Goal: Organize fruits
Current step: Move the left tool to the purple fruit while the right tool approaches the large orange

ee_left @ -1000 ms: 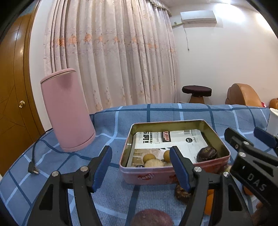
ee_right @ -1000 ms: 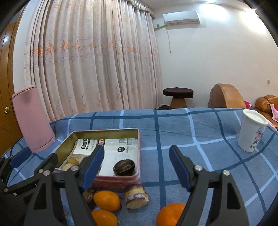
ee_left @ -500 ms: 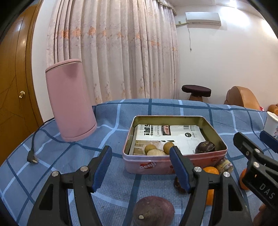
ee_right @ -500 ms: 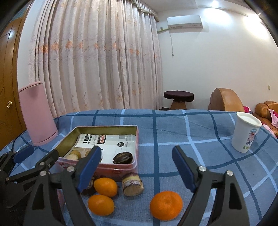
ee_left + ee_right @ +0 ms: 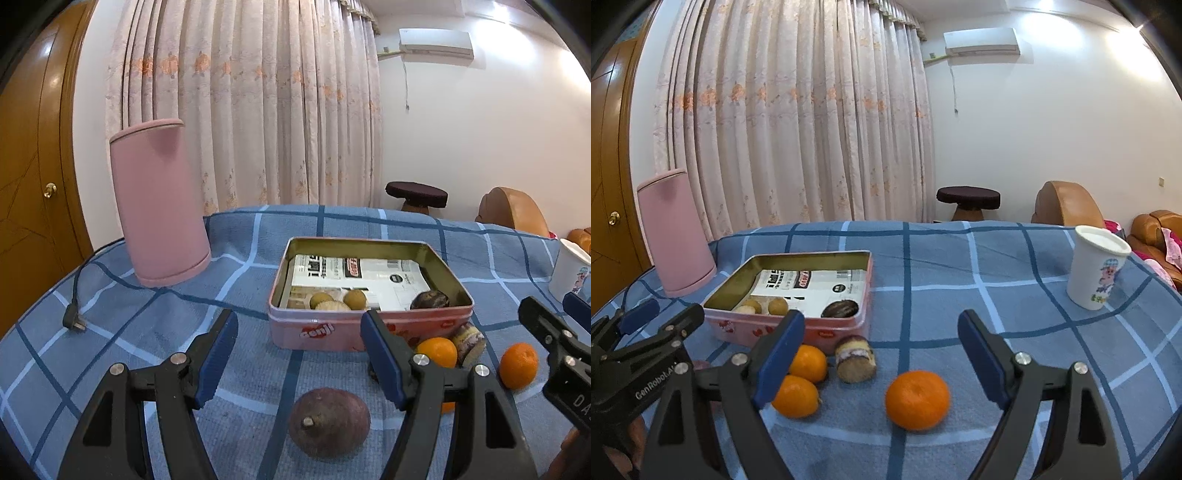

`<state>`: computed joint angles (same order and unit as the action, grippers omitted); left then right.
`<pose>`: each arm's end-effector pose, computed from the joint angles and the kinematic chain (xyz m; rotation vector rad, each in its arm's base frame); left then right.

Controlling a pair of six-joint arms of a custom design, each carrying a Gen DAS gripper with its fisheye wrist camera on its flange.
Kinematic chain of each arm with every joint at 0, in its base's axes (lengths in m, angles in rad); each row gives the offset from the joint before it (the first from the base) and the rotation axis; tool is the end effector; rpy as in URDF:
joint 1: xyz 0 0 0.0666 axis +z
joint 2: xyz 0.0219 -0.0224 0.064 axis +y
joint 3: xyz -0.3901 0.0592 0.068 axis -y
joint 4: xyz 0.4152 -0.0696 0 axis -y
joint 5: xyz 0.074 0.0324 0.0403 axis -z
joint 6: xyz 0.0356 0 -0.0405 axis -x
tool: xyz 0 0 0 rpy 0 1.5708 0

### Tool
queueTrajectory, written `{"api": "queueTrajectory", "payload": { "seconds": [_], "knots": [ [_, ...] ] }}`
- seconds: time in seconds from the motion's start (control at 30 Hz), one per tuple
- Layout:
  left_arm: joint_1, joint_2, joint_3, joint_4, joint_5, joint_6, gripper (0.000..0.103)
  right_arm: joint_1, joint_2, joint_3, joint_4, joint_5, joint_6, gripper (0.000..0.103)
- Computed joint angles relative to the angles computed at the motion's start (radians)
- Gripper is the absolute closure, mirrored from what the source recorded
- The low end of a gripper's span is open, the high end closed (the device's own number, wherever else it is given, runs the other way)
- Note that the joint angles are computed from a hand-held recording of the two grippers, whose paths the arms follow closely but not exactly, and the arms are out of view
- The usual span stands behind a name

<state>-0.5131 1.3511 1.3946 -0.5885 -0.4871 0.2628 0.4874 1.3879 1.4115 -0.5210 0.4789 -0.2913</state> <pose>0.4507 -0.2353 0.4894 -0.0284 2.0467 0.0344 0.4723 0.2313 0.4858 0.0927 2.0059 -0.0001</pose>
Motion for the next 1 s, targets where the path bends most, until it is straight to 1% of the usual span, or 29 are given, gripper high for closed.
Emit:
{"api": "queueTrajectory", "payload": {
  "seconds": [0.13,0.3,0.47,0.57,0.63,0.7,0.8,0.87,1.0],
  "knots": [
    [-0.002,-0.017,-0.017,-0.001,0.005,0.013,0.032,-0.003,-0.022,-0.020,-0.007,0.006,-0.008,0.016],
    [0.015,-0.057,-0.052,-0.016,0.055,0.060,0.032,-0.028,-0.053,-0.042,-0.047,0.001,-0.053,0.016],
    [0.050,-0.092,-0.081,-0.067,0.147,0.112,0.032,-0.067,-0.085,-0.066,-0.094,-0.051,-0.113,0.016],
    [0.078,-0.120,-0.106,-0.097,0.214,0.134,0.032,-0.083,-0.097,-0.073,-0.123,-0.091,-0.125,0.016],
    [0.089,-0.134,-0.118,-0.110,0.236,0.132,0.032,-0.091,-0.101,-0.076,-0.139,-0.119,-0.133,0.016],
    [0.094,-0.143,-0.123,-0.133,0.242,0.126,0.032,-0.103,-0.102,-0.076,-0.159,-0.157,-0.141,0.016],
    [0.091,-0.137,-0.113,-0.167,0.249,0.105,0.032,-0.113,-0.101,-0.076,-0.181,-0.191,-0.151,0.016],
    [0.090,-0.134,-0.111,-0.170,0.266,0.097,0.032,-0.119,-0.100,-0.074,-0.191,-0.204,-0.155,0.016],
    [0.088,-0.127,-0.101,-0.155,0.341,0.088,0.032,-0.126,-0.082,-0.057,-0.226,-0.258,-0.141,0.016]
  ]
}}
